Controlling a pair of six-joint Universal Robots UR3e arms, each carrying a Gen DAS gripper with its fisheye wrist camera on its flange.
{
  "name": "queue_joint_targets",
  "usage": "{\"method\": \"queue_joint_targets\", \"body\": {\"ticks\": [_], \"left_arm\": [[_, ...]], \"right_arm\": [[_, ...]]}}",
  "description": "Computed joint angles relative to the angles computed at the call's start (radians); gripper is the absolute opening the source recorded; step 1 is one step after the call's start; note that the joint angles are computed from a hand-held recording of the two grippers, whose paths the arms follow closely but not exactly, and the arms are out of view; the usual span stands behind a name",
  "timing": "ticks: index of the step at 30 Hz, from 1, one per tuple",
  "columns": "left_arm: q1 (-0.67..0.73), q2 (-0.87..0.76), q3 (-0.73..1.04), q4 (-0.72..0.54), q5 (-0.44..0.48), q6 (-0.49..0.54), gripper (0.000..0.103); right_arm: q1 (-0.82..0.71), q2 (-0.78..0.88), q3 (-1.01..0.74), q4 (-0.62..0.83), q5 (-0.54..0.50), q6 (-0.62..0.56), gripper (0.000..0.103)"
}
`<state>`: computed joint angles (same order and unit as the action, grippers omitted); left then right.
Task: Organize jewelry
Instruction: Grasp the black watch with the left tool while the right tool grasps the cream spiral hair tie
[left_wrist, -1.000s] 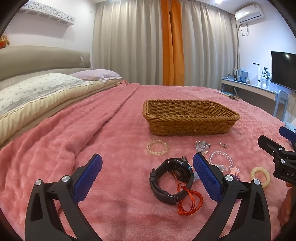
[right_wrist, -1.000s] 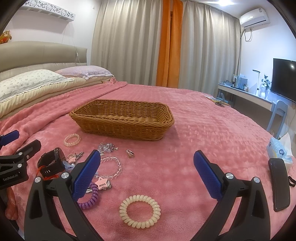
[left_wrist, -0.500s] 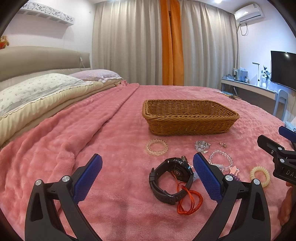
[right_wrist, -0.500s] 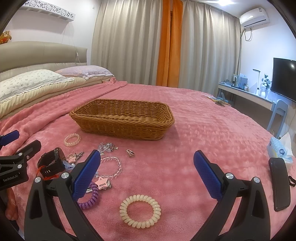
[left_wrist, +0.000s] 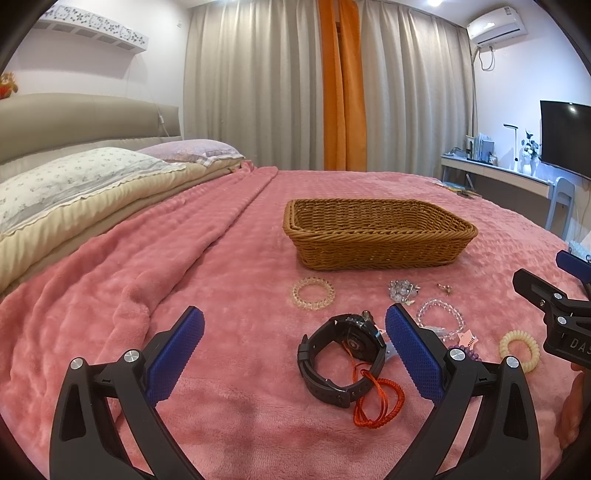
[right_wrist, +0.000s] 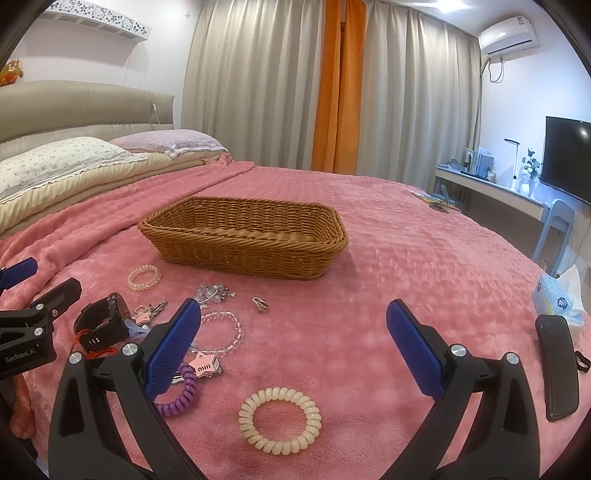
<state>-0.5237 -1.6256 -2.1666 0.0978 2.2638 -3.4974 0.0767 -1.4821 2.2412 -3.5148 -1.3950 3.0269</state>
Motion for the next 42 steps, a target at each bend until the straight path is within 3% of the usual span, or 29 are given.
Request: {"method": "queue_joint_targets", "body": {"ticks": [3,7,10,12,15,19,23,25,26,27,32,33,37,39,42], "left_arm": [[0.018,0.024,-0.002,-0.027,-0.035,-0.004,0.095],[0.107,0.145,-0.053,-0.098,-0.173,-0.009,0.095],[0.228,0.287,-0.100,-0.188,-0.352,0.012,0.095],[0.331,0.392,-0.114,-0.298,-0.486,0.032,0.094],[0.493,0.509,-0.147,-0.414,-0.712,0.082,0.084],[0.567,0.498,-0.136,-0.492,-0.825,0.108,0.078],[0.591,0.414,-0.136,-0.457,-0.908,0.113,0.070],[0.596,0.376,-0.132,-0.453,-0.933,0.112,0.054],[0.594,0.355,-0.131,-0.447,-0.937,0.110,0.051],[0.589,0.334,-0.128,-0.442,-0.935,0.109,0.050],[0.532,0.276,-0.097,-0.428,-0.862,0.093,0.044],[0.515,0.255,-0.086,-0.421,-0.839,0.086,0.043],[0.482,0.241,-0.070,-0.419,-0.809,0.094,0.015],[0.463,0.234,-0.066,-0.409,-0.777,0.087,0.011],[0.496,0.287,-0.102,-0.385,-0.816,0.079,0.009]], "right_arm": [[-0.001,0.000,-0.001,0.007,-0.002,0.002,0.097],[-0.042,-0.028,0.000,0.070,0.050,0.005,0.095],[-0.116,-0.081,-0.019,0.224,0.152,-0.011,0.087],[-0.142,-0.101,-0.051,0.341,0.188,-0.034,0.075],[-0.168,-0.133,-0.074,0.480,0.211,-0.081,0.062],[-0.221,-0.223,-0.032,0.636,0.260,-0.174,0.056],[-0.243,-0.293,0.011,0.750,0.273,-0.247,0.051],[-0.222,-0.283,0.010,0.765,0.238,-0.255,0.049],[-0.205,-0.261,-0.002,0.761,0.216,-0.249,0.043],[-0.194,-0.242,-0.012,0.759,0.204,-0.246,0.037],[-0.124,-0.126,-0.067,0.695,0.122,-0.185,0.031],[-0.113,-0.120,-0.072,0.685,0.109,-0.180,0.022],[-0.047,-0.096,-0.070,0.613,0.020,-0.147,0.012],[-0.045,-0.109,-0.071,0.617,0.023,-0.144,0.011],[-0.041,-0.160,-0.062,0.621,0.027,-0.140,0.011]]}}
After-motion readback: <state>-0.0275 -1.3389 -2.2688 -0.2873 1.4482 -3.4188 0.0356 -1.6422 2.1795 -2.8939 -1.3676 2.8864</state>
